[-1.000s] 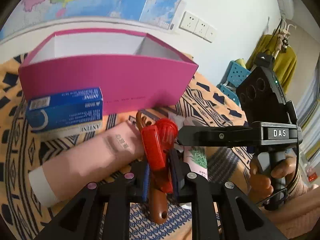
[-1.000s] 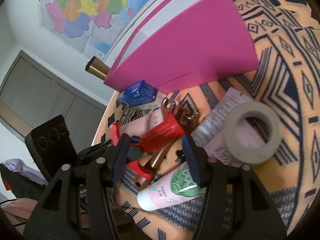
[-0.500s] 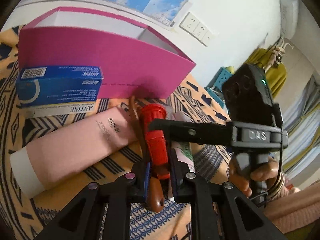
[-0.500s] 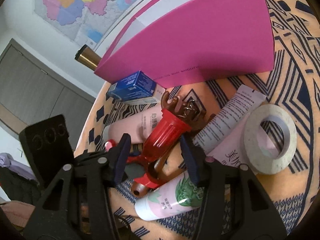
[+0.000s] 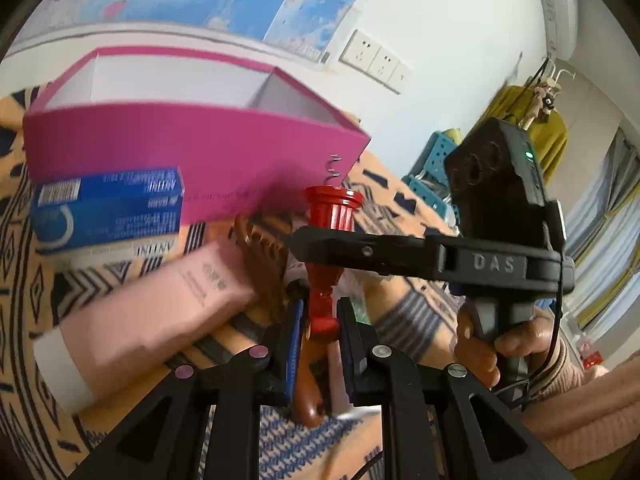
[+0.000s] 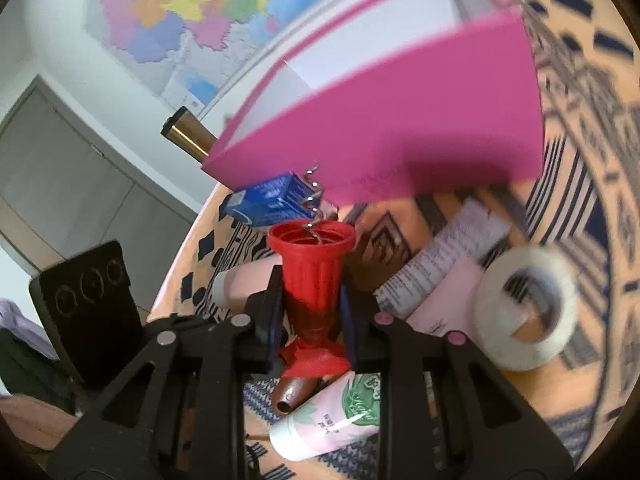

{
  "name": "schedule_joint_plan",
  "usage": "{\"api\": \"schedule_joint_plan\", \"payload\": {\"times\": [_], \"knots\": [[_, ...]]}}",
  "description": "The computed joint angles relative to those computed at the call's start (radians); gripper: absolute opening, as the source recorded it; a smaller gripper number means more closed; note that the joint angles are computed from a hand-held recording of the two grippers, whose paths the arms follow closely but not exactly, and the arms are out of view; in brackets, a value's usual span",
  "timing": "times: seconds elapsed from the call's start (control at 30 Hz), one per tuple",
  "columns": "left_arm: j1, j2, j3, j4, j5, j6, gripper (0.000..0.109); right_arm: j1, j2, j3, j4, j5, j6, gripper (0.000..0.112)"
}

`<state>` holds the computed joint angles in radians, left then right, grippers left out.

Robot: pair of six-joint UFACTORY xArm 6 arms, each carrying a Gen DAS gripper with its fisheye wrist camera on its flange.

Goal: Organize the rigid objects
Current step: 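Lift the red corkscrew with the right tool toward the pink box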

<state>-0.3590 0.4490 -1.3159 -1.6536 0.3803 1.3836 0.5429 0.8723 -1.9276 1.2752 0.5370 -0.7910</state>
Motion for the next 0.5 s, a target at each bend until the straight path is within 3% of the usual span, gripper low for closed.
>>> {"api": "schedule_joint_plan", "payload": {"times": [0.27,0.5], "knots": [[-0.023,0.009,-0.096,0.041,-0.043,0.012,0.018,0.015,-0.088,0.037,0.032,-0.117,-0.19,0.027],[-0.024,0.071,-0.24,0.192,-0.082,-0.119,0.018,-0.002,-0.054,-0.075,-0.068,-0.133,-0.162,0.027]]}}
